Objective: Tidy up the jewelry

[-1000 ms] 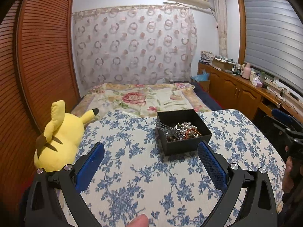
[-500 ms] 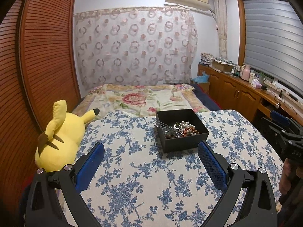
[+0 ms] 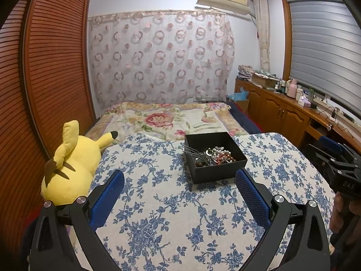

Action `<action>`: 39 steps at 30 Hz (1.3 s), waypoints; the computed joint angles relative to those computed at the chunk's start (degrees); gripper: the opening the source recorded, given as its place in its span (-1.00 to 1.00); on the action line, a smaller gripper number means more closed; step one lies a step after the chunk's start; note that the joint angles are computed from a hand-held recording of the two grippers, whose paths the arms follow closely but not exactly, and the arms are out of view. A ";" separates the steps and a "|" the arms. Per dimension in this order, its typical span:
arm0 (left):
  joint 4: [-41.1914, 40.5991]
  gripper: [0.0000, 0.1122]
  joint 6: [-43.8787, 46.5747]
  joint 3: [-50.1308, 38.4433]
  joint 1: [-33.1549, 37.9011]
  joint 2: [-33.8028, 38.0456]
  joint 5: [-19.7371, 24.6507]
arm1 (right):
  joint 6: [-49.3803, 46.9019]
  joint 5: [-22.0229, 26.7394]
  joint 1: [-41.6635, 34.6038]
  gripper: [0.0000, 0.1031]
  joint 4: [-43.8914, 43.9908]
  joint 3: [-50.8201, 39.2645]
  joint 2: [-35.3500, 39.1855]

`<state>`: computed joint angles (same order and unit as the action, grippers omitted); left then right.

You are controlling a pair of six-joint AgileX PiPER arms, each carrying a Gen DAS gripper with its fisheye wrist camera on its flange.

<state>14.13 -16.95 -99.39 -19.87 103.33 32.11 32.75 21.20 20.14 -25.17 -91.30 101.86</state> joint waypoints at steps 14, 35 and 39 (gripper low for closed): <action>-0.02 0.70 0.14 -0.09 -0.04 -0.15 0.05 | -0.29 -0.01 0.16 0.95 0.31 -0.12 0.01; 0.34 0.70 -0.31 0.27 -0.20 -0.40 -0.22 | 0.36 0.00 0.38 0.95 -0.21 -0.16 0.05; 0.31 0.70 -0.30 0.41 -0.18 -0.44 -0.35 | 0.43 -0.04 0.38 0.95 -0.25 -0.15 0.07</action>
<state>14.44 -17.25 -98.99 -20.05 102.89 31.76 33.18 21.17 20.52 -25.42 -91.45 101.93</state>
